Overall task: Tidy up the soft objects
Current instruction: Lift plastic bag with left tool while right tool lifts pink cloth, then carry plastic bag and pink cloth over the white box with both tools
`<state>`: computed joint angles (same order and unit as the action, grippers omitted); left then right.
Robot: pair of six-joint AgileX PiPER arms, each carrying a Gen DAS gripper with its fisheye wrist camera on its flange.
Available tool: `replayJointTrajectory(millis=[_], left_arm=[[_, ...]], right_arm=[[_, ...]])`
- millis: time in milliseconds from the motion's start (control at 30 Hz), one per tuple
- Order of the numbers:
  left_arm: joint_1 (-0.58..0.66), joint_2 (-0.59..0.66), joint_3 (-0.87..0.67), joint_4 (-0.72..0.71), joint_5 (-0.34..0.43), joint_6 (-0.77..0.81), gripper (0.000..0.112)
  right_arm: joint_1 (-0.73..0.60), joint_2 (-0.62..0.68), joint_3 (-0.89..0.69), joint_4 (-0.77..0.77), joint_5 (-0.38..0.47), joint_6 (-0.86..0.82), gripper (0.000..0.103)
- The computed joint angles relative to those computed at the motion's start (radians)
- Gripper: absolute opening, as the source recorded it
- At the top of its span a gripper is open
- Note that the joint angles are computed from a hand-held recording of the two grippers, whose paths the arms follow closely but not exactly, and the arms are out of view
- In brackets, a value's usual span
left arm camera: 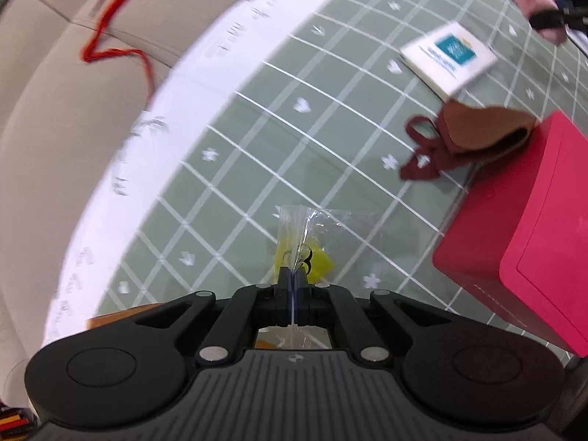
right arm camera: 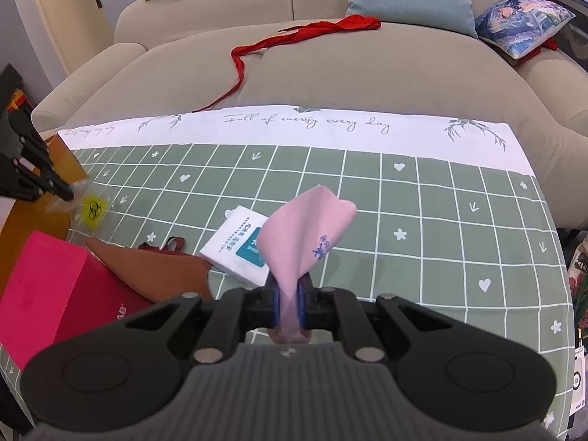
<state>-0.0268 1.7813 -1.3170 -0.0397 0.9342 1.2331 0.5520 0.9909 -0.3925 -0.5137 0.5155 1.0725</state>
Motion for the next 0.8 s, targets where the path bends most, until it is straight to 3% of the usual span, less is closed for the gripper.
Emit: replayJointTrajectory(millis=[300,533,800], left_arm=[[0.058,-0.176,-0.006,-0.092,0.044,0.065,0.001],[0.148,-0.310,-0.030,-0.206,0.155,0.187,0.000],[0.338,-0.408,-0.033,-0.335,0.279,0.357,0.001]], right_arm=[[0.071,-0.010,-0.074,-0.039,0.093,0.047,0.007],[0.246,0.021,-0.240,-0.108,0.264,0.135,0.007],[0.480,0.143,-0.522,-0.175,0.466,0.152,0.007]])
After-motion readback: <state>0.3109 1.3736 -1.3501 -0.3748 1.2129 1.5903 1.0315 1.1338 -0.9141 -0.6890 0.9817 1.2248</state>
